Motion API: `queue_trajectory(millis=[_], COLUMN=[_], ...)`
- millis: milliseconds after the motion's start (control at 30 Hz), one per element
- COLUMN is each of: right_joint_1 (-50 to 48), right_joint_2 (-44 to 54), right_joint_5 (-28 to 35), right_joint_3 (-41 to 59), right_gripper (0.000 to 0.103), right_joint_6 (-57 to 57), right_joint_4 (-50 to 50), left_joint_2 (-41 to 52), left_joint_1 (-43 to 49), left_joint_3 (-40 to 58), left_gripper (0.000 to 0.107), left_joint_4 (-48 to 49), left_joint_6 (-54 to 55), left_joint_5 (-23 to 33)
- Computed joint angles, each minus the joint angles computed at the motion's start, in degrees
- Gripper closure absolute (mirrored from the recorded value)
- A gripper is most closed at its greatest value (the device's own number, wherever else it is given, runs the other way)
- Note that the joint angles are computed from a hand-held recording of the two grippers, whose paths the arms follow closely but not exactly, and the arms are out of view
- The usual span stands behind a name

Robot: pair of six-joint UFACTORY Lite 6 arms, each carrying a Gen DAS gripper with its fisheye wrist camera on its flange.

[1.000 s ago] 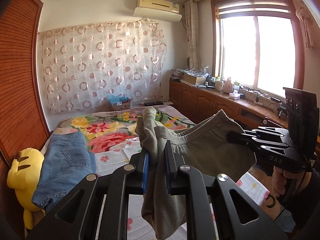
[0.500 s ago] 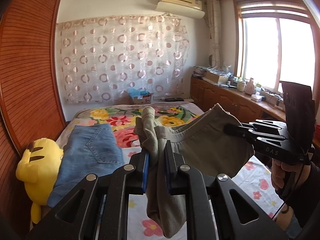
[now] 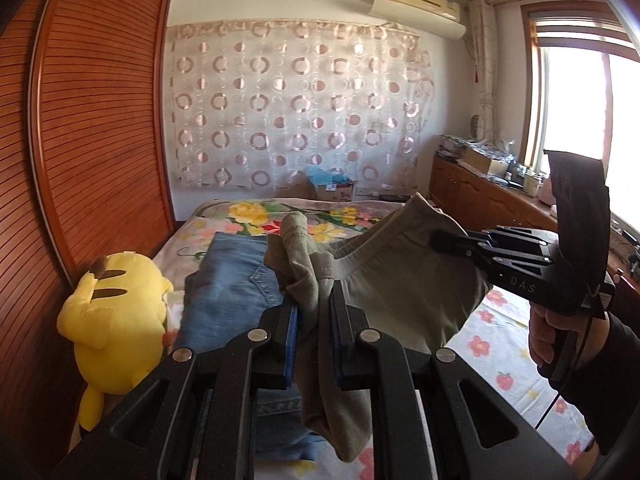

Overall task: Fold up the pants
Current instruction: 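Lift and carry the folded shorts with both grippers to the jeans stack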

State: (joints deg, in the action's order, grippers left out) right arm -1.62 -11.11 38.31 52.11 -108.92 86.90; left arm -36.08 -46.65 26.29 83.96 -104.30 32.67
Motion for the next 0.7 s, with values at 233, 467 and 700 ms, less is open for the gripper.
queue_trajectory(millis=[233, 467, 700], right_joint_1=[3.2, 6.3, 9.7], right_joint_2=[14.6, 31.0, 46.7], right_joint_5=[0.5, 2.4, 4.2], right_joint_3=[13.8, 31.3, 50.8], right_gripper=[0.094, 0.094, 0.094], right_joint_6=[-1.9, 1.6, 10.8], right_joint_4=[1.0, -1.3, -9.8], left_joint_2=[-0.6, -0.2, -3.1], left_joint_1=[9.5, 13.7, 14.9], left_joint_3=[-1.4, -3.5, -7.4], left_gripper=[0.092, 0.092, 0.092], left_joint_4=[4.8, 7.6, 4.5], left_joint_6=[-3.5, -8.0, -8.2], left_joint_5=[-5.1, -6.1, -4.9])
